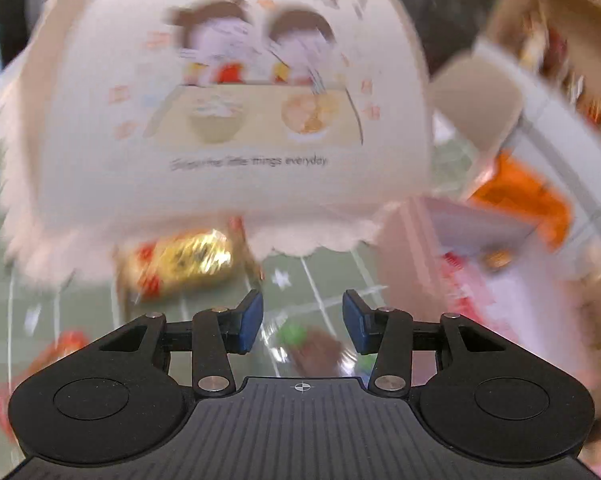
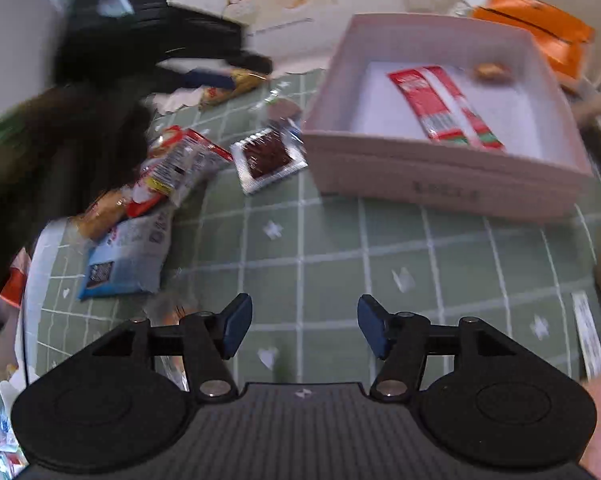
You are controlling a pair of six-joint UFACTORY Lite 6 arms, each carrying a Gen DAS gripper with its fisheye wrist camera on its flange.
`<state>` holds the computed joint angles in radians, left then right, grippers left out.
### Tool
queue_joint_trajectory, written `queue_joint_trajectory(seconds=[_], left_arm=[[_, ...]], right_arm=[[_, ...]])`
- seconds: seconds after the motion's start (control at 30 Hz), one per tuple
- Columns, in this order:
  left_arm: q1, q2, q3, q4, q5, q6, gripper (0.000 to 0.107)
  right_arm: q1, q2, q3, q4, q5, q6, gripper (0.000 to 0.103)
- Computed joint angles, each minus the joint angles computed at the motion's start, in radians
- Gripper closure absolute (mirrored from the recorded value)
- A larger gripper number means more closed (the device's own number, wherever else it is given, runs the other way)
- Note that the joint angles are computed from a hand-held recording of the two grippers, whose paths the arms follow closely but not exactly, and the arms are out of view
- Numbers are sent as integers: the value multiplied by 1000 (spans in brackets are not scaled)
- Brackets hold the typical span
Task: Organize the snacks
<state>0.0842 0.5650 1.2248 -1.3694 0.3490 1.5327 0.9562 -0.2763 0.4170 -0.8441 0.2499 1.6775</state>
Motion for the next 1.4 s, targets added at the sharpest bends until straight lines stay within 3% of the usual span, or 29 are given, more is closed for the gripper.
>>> queue_joint_trajectory(seconds=[0.07,0.13,0.23,0.27,0.4,0.53,0.6,0.67,0.77,0.83,0.9,1.0,1.17,1.33,1.4], left_arm=[[-44,60,33,38,-52,46,73],[-54,24,-38,-50,-62,235,72],[-5,-74,-187,-90,12,373,72],[17,-111,-240,-72,40,377,73],[143,-271,-467,5,173,388,75],[312,-284,-488,304,403,169,75],[338,-322,-479,333,412,135,75],[335,-357,-450,246,373,180,75],[279,-259,-275,50,295,321,75],[204,-133,-100,16,184,424,75],[146,-19,64,149,93,447,74],[98,139,264,463,38,326,69],[81,342,583,856,181,-88,52],[101,524,898,930,416,-409,53],[121,523,905,907,476,-501,58]], right_arm=[[68,-56,-36,-37,86,56,34],[144,-87,-57,-75,190,94,31],[188,-109,-76,-106,268,113,23],[191,-105,-81,-140,263,151,17],[166,-71,-66,-328,185,264,10],[121,116,37,-696,59,487,9],[102,238,120,-808,34,566,10],[103,335,198,-832,31,576,12],[136,361,230,-802,39,570,12],[155,339,226,-690,41,469,12],[183,290,199,-530,72,325,12],[201,165,108,-351,106,188,12],[196,8,-7,-140,140,85,12],[257,-29,-33,-104,206,122,12],[281,-10,-23,-116,231,145,12]])
